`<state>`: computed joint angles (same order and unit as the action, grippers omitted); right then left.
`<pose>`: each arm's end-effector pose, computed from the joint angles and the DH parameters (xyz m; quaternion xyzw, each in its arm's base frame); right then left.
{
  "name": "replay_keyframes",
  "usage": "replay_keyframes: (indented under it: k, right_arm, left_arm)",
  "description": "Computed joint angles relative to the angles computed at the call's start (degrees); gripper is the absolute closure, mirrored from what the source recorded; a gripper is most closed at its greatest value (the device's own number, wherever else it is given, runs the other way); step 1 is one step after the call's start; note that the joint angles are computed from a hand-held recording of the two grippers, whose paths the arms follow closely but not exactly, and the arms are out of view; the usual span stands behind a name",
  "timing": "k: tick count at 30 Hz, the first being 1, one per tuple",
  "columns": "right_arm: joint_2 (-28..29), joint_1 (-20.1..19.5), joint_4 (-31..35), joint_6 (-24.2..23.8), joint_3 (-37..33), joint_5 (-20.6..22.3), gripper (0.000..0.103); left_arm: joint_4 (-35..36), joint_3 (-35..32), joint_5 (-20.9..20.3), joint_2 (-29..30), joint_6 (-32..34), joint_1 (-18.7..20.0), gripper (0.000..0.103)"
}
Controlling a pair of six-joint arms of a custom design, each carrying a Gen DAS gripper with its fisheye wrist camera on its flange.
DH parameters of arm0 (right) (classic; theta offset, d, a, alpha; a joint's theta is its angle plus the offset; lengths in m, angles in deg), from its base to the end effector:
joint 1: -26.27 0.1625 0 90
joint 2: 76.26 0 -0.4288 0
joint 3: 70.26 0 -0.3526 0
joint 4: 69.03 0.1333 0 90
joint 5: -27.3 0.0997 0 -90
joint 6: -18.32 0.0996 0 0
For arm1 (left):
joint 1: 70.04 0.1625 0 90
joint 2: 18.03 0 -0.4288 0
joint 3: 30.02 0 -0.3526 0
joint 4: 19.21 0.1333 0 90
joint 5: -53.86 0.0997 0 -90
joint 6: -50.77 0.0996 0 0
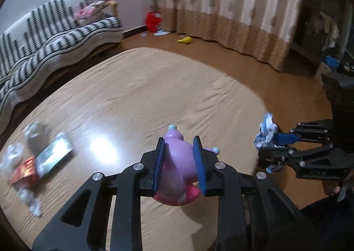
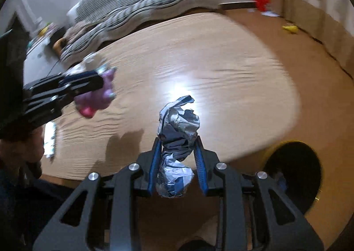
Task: Collect trash
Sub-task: 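Carry both items over the black bin and open both tools to drop them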
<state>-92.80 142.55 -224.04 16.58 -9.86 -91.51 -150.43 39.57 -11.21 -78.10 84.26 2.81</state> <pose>0.4262 -0.6704 -0.0052 0.1862 -0.9348 0.2257 0.2012 -0.0371 -0.7148 0.4513 0.3484 0.8743 -0.2345 0.2434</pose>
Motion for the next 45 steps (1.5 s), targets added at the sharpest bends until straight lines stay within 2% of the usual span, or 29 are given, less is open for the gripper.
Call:
replay_keyframes:
  k: [7, 9, 14, 20, 32, 33, 34, 35, 36, 45]
  right_arm:
    - [-11.01, -4.31, -12.17, 6.42, 17.55, -9.32, 0.073]
    - [-13.19, -5.88, -13.89, 8.39, 21.06, -11.54, 0.073]
    - [-16.6, -10.21, -14.33, 13.56, 26.65, -12.91, 0.073]
    - [-17.03, -12.49, -12.23, 15.49, 27.27, -14.26, 0.073]
    - [-17.2, -12.92, -11.61, 17.02, 27.59, -14.92, 0.072]
    - [-17.11, -12.99, -11.9, 16.98, 27.6, -14.94, 0.071]
    - [-17.08, -13.04, -11.93, 17.09, 27.59, -14.89, 0.063]
    - [-17.04, -13.11, -11.74, 17.23, 27.51, -15.02, 0.05]
    - [-16.96, -13.06, -12.43, 17.11, 27.64, -15.43, 0.047]
    - [-17.58, -12.87, -14.35, 18.46, 28.58, -16.58, 0.043]
  left_arm:
    - [-1.41, 5.88, -4.55, 3.39, -0.7, -4.59, 0.078]
    - [-1.94, 7.6, -5.73, 4.36, -0.2, -5.59, 0.078]
    - [-2.89, 10.91, -8.08, 7.1, -0.07, -7.46, 0.078]
    - [-3.27, 11.71, -8.42, 10.36, 0.28, -7.92, 0.078]
    - [-2.14, 9.1, -8.92, 13.81, -0.6, -7.87, 0.077]
    - [-2.03, 8.9, -9.02, 14.01, -0.69, -7.85, 0.077]
    - [-1.89, 8.62, -9.04, 14.21, -0.74, -7.82, 0.077]
    - [-1.9, 8.51, -9.03, 14.38, -0.79, -7.79, 0.077]
    - [-2.04, 8.83, -9.02, 14.27, -0.87, -7.78, 0.077]
    - [-2.44, 8.14, -9.0, 16.12, -2.08, -7.57, 0.077]
